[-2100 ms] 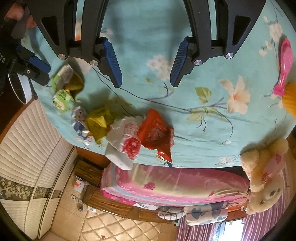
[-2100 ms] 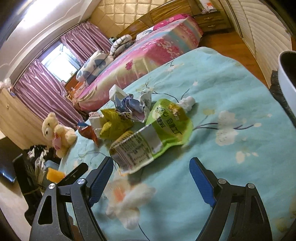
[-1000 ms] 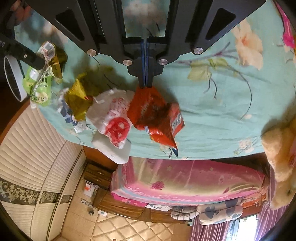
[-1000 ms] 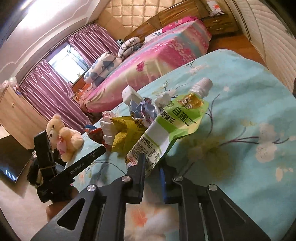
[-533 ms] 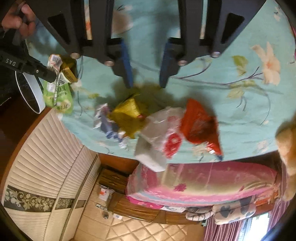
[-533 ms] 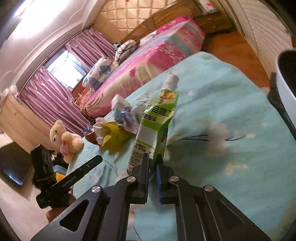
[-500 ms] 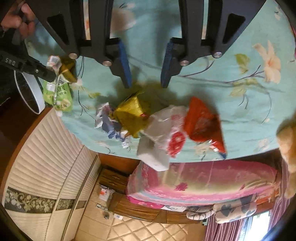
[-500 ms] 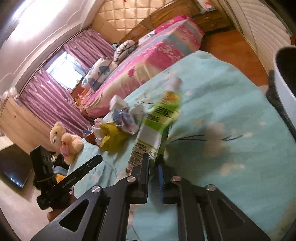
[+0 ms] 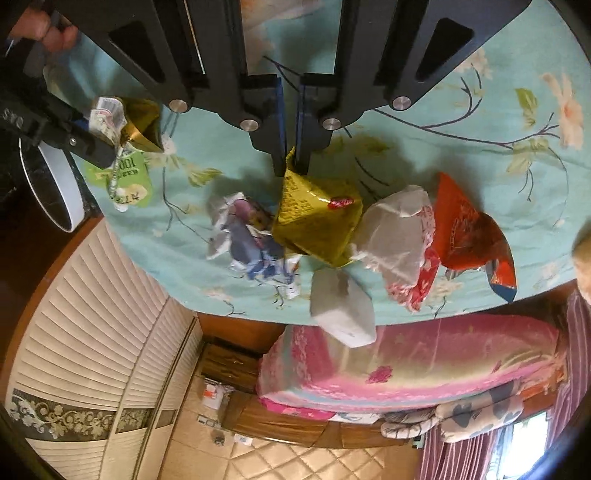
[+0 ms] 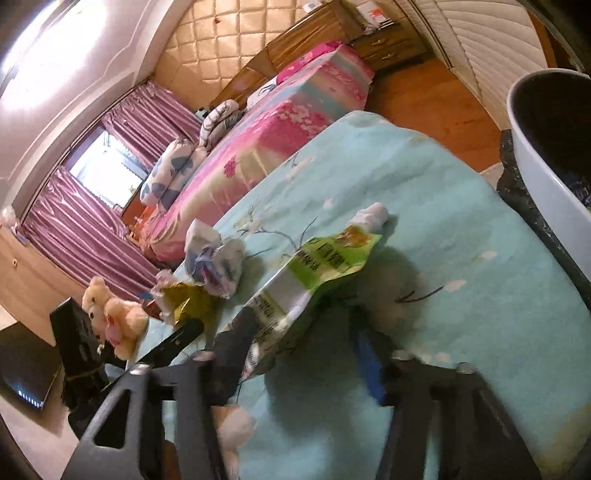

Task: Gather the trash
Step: 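Grasp the yellow snack wrapper with the left tool while the right tool grasps the green spout pouch, then carry the yellow wrapper and green pouch over the black bin with both tools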

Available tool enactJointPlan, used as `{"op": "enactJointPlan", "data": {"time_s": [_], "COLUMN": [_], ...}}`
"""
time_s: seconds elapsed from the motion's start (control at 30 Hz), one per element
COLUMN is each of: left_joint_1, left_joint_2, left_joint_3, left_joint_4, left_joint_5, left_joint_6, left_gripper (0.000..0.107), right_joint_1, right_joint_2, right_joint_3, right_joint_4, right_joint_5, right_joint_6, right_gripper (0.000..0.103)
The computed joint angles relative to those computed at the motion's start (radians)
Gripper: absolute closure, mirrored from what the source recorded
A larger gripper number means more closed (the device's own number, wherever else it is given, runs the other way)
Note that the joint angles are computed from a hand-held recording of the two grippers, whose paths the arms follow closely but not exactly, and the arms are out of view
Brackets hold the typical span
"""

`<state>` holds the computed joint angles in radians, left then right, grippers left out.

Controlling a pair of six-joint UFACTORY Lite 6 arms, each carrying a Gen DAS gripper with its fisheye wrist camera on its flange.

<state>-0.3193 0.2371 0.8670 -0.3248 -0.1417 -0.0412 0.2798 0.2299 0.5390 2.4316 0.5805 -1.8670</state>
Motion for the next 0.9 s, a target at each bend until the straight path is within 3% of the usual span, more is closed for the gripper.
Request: {"op": "enactJointPlan", "data": {"time_s": [0.03,0.17,0.3,0.47,0.67,0.9], "left_joint_1": [-0.006,-0.049,-0.115,-0.203,-0.293,-0.355], "left_joint_2": [-0.011,-0.080,-0.178,-0.266,-0.263,-0.226], "left_joint_3": [-0.012,-0.087,-0.170,-0.218,-0.193,-0.161], "left_joint_4": [0.003,-0.045,-0.122,-0.326,-0.477,-0.544], "left_joint_5": [-0.005,-0.029,-0.040,-0.037,-0.041,-0.044], "left_joint_6": [-0.009,-0.001,0.024,0.186,0.310,0.356], "left_gripper": [0.104,0.105,0.106,0.106,0.106,0.106], "right_joint_1": [-0.007,-0.020,-0.050,-0.063,-0.061,-0.036], "right_joint_2": [-0.007,-0.060,-0.151,-0.317,-0.543,-0.607], "right_joint_3": [-0.005,-0.033,-0.094,-0.173,-0.271,-0.341], "right_joint_4": [-0.008,-0.045,-0.095,-0.126,-0.109,-0.022], "right_joint_5": [0.007,0.007,0.009,-0.058,-0.188,-0.238], "right_joint_6": [0.000,-0.001,0.005,-0.010,-0.076,-0.196], "right_gripper": [0.088,0.096,0.099,0.100,0.100,0.100]}}
